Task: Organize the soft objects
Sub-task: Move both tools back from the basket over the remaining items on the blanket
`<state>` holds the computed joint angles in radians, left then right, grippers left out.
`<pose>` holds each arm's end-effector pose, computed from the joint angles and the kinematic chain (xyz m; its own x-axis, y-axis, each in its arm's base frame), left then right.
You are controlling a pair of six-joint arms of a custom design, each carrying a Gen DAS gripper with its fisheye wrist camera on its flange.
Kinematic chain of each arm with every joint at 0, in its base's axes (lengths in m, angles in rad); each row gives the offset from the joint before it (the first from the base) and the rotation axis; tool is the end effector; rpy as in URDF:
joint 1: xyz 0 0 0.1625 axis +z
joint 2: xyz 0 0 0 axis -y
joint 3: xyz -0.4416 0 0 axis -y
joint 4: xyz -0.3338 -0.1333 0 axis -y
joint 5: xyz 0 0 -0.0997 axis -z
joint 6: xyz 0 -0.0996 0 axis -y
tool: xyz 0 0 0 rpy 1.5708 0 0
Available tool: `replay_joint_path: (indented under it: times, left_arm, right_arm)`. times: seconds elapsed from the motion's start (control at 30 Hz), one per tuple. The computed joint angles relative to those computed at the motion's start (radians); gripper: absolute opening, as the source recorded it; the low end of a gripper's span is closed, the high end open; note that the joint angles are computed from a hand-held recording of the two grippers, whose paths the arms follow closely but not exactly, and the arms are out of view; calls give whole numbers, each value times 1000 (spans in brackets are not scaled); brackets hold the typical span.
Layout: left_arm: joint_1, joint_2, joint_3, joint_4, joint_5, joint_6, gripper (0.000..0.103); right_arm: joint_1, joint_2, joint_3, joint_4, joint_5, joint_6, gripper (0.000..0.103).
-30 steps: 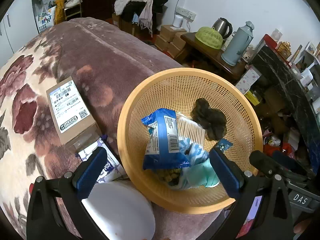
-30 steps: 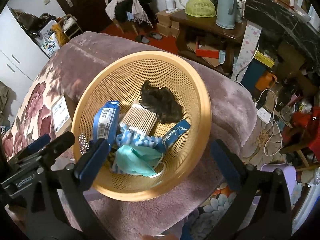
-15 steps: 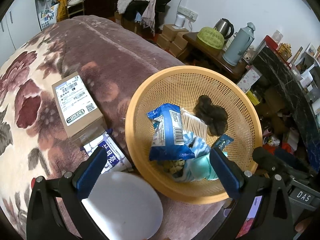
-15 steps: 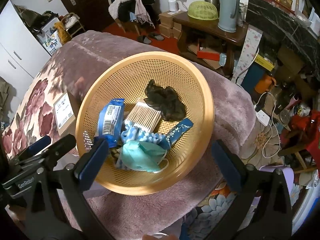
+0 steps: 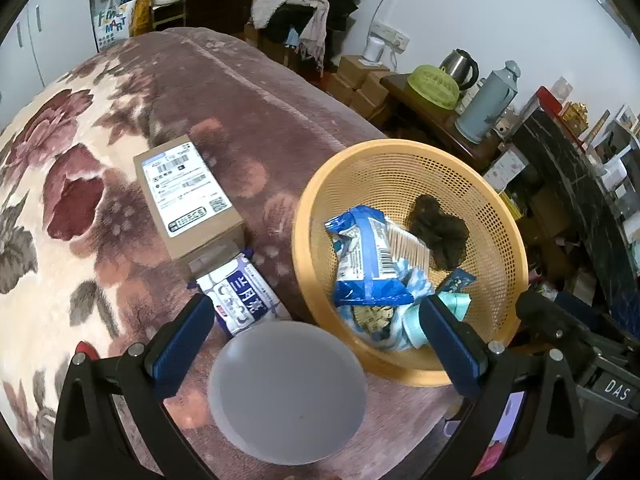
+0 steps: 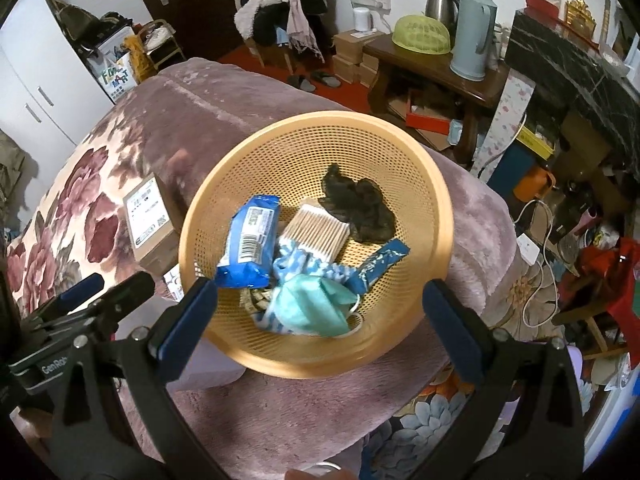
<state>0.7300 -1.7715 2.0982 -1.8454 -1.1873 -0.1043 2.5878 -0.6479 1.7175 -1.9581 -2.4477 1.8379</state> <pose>-0.1268 -0.3424 0.3907 -0.6781 0.6309 -0.3770 0.6772 0.7356 0.0129 0.4974 -0.2408 0.0240 -0.6568 0.6046 0.4507 0.1010 0.6628 -0.7419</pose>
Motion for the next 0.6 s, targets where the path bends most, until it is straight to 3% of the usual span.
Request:
replay_joint_path:
  times: [0.6]
  left_arm:
    - [81,-49,-75,64,-2,56,102]
  right_arm:
    - [14,93,-173,113,3,-43,103]
